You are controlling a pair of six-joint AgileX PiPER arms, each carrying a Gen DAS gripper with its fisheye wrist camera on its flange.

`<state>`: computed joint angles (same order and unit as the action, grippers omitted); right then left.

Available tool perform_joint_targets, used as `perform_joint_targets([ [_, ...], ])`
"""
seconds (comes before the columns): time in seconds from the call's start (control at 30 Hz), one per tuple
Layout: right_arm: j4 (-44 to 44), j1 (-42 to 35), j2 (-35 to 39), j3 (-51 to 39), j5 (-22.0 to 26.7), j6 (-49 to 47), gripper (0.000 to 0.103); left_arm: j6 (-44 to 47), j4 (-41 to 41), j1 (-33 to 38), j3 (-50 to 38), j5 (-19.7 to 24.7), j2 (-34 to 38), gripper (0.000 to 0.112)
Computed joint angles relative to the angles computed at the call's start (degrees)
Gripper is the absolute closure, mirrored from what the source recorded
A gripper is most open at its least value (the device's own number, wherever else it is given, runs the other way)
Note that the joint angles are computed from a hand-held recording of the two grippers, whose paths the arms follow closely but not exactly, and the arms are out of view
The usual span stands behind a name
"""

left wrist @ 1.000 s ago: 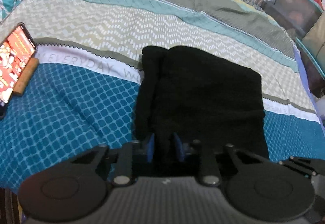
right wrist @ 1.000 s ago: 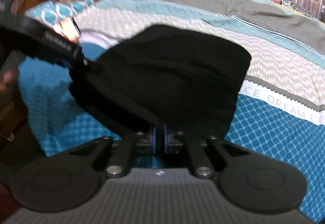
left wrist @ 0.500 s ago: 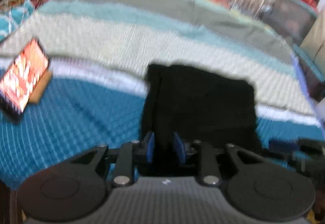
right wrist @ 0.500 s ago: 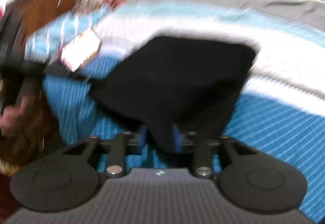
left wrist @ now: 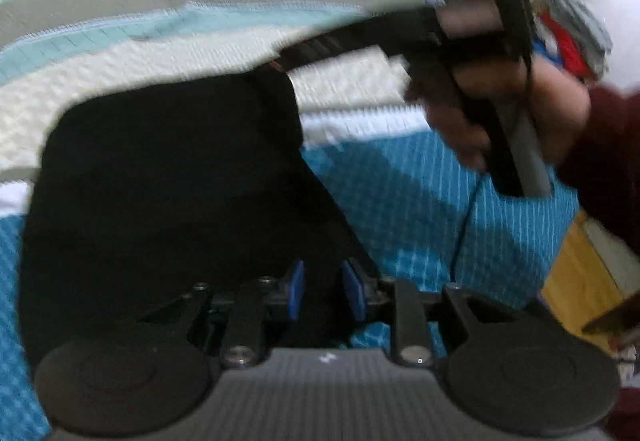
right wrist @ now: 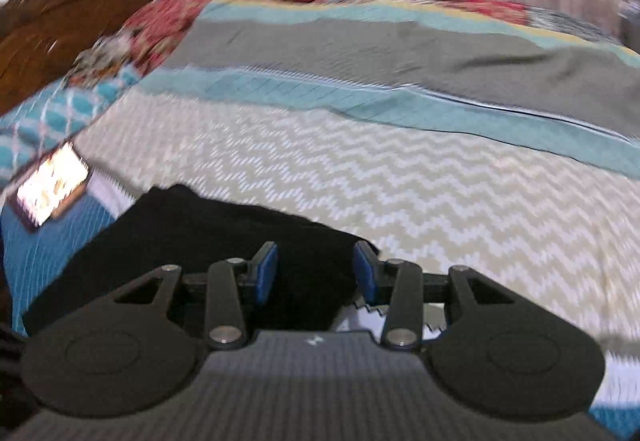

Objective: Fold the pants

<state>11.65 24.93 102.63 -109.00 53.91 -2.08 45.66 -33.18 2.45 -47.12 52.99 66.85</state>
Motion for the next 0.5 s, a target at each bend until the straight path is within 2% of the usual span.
perform_joint_targets([
  [0.07, 0.8, 0.1, 2.7, -3.4, 3.4, -2.1, 0.06, -1.3, 1.5, -1.2, 0.7, -1.7, 1.2, 0.089],
  [0.13, 2.1, 0.1, 5.2, -6.9, 8.1, -4.6, 0.081, -1.2, 0.9, -0.5, 0.5, -1.3, 1.9, 0.089],
  [0.17, 1.7, 0.7, 5.1, -6.9, 9.0, -5.9, 0.089, -0.7, 0.4, 0.2, 0.3, -1.0, 2.3, 0.089],
  [0.23, -0.9, 2.4, 2.8, -3.7, 6.7, -7.9, 0.09, -0.7, 0.1, 0.8, -0.4, -0.5, 2.8, 0.089],
  [0.37, -8.7, 4.1, -0.7, -0.3, 1.0, -5.2, 0.091, -0.3, -0.7, 0.7, -0.5, -0.6, 3.0, 0.088],
  [0.5, -15.9, 5.0, 0.3, 0.0, -2.8, -2.6, 0.092, -1.1, -0.6, -0.2, -0.5, -2.0, 2.9, 0.087],
])
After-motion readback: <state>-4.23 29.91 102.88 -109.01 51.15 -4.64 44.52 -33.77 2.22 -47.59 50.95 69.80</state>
